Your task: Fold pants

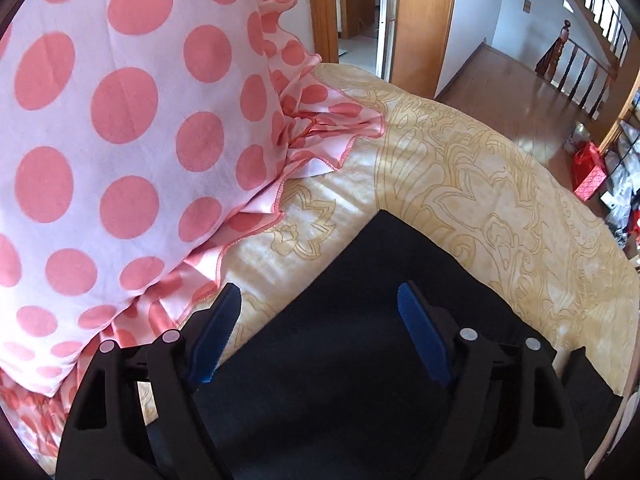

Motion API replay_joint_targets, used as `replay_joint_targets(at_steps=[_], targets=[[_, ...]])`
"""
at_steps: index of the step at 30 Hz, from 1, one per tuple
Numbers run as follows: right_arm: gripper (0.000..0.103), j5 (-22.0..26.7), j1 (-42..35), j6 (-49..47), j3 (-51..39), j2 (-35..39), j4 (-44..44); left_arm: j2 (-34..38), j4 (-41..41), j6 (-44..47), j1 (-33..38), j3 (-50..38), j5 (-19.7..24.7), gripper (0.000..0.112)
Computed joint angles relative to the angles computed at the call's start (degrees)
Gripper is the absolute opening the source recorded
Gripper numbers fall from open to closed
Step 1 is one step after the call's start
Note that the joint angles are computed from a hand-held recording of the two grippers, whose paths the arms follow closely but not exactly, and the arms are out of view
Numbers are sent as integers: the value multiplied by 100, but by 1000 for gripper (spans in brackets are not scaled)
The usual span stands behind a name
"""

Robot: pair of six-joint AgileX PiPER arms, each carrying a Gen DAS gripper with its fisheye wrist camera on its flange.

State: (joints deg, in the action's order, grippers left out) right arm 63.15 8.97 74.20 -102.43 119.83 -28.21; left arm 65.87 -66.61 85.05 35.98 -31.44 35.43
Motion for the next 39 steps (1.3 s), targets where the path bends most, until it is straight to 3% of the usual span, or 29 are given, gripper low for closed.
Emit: replay_joint_targets(at_steps=[3,9,12,14,17,22,27,32,37,39], targets=[[75,373,17,0,-511,352,-42,22,-178,166,16,27,-99,101],[67,462,20,104,-591,500,-95,156,-149,159,103,-33,11,101],[57,328,90,208,-358,389,-263,170,-153,204,207,-35,156,101],[42,289,170,324,-162,253,-350,150,-171,272,294,-23,268,101],[25,-175,96,480,433,-86,-412,25,-199,350,391,46,336,101],[8,-2014,-261,876,2232,-1155,-326,-314,-706,768,547,339,128,101],[5,-3561,-392,1485,3794,-2239,-617,-553,-897,976,1045,479,449,101],[5,-4360,-222,2236,5214,-3557,-1344,-900,-596,1023,1350,572,747,101],[5,-4551,337,3422,6513,-4925,-2342,-1087,-211,966,1950,580,1728,101],[5,-4414,790,4265,7016,-5466,-2920,-1128,-115,978,2216,578,2127,101]])
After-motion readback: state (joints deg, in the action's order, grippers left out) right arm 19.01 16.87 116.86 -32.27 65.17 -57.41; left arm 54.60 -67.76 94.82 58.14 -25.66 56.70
